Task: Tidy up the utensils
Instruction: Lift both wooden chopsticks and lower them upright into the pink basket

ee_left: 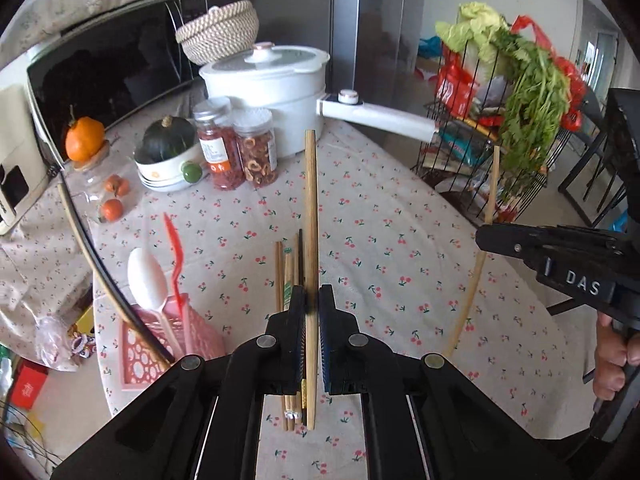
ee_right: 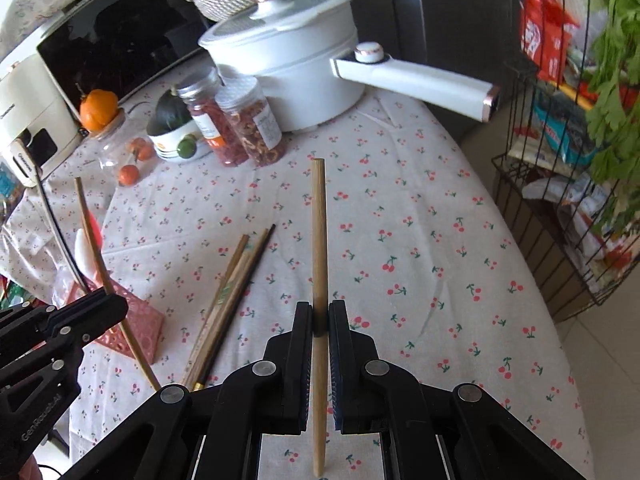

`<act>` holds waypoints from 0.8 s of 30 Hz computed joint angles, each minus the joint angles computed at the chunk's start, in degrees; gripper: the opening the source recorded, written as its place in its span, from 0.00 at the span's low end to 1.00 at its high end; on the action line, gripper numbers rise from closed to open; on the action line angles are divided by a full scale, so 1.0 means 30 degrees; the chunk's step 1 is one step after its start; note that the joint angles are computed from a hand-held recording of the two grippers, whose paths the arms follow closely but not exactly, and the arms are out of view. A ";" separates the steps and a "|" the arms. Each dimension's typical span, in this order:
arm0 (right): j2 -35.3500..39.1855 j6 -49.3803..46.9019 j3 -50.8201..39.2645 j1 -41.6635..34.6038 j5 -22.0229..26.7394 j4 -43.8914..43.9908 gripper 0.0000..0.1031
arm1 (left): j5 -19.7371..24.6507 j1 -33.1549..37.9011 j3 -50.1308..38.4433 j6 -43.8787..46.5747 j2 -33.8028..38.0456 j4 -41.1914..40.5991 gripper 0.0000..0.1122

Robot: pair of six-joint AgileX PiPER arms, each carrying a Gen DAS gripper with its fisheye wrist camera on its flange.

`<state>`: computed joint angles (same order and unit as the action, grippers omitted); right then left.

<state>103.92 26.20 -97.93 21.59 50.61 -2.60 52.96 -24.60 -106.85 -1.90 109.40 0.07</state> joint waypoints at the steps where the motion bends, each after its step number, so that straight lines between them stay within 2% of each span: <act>1: -0.0272 0.0268 0.0043 0.0367 -0.0060 -0.0526 0.05 | -0.0465 0.0228 0.0960 0.0333 -0.0894 -0.0362 0.06; 6: -0.1054 0.0789 -0.0568 0.1731 -0.0210 -0.2643 0.05 | -0.3006 0.1344 0.4845 0.1447 -0.5227 -0.1873 0.06; 12: -0.0939 0.0974 -0.2172 0.2317 -0.0369 -0.3306 0.05 | -0.5255 0.2835 0.5994 0.2200 -0.7745 -0.2426 0.06; 18: -0.0304 0.1125 -0.3824 0.3033 -0.0507 -0.3194 0.05 | -0.8318 0.4925 0.6991 0.3219 -0.8043 -0.3889 0.06; 21: 0.0129 0.1210 -0.4561 0.3469 -0.0562 -0.3204 0.05 | -0.9296 0.5603 0.7314 0.3915 -0.7396 -0.4764 0.06; 24: 0.0751 0.1103 -0.5382 0.3868 -0.0395 -0.3134 0.05 | -1.0162 0.6042 0.7841 0.6023 -0.6550 -0.6696 0.06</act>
